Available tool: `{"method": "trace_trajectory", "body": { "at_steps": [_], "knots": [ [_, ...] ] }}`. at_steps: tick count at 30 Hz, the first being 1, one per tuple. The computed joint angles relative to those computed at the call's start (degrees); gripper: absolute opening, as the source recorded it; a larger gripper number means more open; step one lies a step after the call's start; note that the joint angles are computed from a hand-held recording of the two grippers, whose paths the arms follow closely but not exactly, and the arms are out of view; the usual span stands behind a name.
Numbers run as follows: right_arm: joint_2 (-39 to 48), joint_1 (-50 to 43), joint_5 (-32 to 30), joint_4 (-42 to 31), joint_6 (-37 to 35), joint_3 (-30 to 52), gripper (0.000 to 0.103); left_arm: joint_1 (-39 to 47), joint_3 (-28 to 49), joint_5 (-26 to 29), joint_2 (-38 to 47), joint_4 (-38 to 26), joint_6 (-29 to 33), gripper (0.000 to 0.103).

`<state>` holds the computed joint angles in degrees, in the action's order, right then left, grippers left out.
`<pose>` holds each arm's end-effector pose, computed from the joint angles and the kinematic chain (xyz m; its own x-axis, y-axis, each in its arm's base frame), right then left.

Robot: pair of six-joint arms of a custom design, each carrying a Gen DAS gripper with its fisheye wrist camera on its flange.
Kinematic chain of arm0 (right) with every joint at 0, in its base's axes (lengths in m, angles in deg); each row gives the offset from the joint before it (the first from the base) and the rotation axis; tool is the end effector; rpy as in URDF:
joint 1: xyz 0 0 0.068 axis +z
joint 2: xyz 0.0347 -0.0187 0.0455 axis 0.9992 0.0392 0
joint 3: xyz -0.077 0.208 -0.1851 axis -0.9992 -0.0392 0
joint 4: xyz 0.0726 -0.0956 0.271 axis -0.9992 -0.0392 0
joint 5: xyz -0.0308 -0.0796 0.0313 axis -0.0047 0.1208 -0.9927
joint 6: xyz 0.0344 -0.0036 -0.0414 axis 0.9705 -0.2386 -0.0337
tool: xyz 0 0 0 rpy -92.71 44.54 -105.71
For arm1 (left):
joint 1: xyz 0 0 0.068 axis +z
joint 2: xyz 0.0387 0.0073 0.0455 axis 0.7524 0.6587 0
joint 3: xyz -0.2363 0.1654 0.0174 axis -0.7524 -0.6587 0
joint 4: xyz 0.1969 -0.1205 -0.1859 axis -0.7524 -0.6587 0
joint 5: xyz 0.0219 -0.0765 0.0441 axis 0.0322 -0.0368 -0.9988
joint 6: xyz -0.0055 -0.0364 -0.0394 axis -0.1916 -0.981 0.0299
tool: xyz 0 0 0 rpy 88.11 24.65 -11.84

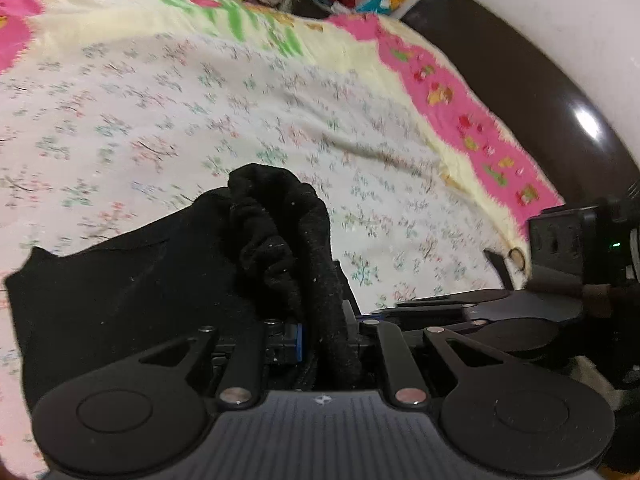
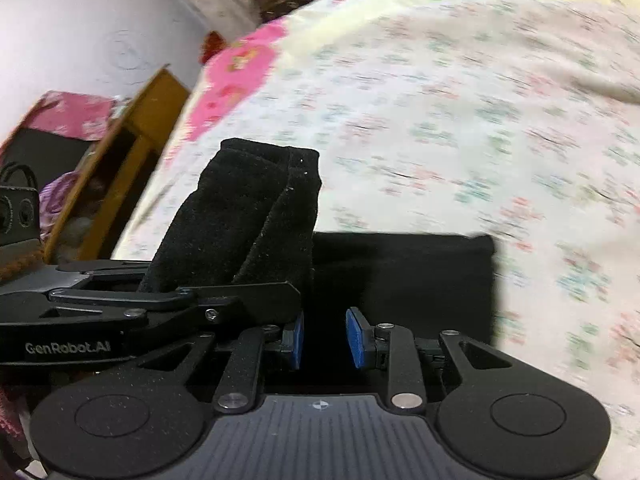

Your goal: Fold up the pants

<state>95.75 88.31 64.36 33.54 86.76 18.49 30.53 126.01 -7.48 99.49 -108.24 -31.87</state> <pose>0.2122 0.0080 0.2213 -0.7009 0.5542 -0.4490 0.3462 0.8147 0.4652 0.3555 -0.1438 0.2215 -0.6145 0.5909 -0.5227 0.7837 0.3808 -0.4908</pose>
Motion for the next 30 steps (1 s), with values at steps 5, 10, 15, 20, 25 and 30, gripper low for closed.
{"method": "trace_trajectory", "body": {
  "at_steps": [5,10,15,20,25,30],
  "knots": [
    [-3.3,-3.0,0.9,-2.2,-2.9,-2.3,0.012,-3.5,-2.9,-3.3,0.6,4.9,-6.1,0.025],
    [-4.8,-9.0,-1.2,-2.5,-7.9,-3.4,0.013,-6.0,-6.8,-6.4,-0.6,9.3,-8.2,0.028],
    [-4.7,-12.1,-0.2,-4.4,-10.7,-3.2,0.017,-8.2,-9.0,-8.8,-1.1,13.4,-13.3,0.041],
    [-5.8,-15.3,0.3,-5.7,-12.2,-3.3,0.022,-11.1,-14.1,-11.2,-4.4,19.7,-15.0,0.064],
    [-6.9,-16.0,2.8,-6.2,-11.9,-2.8,0.022,-16.3,-20.5,-16.9,-8.9,27.3,-11.8,0.079],
    [-7.7,-14.6,3.7,-5.9,-11.7,-1.0,0.032,-19.9,-25.9,-22.0,-13.3,32.3,-9.2,0.088]
  ]
}}
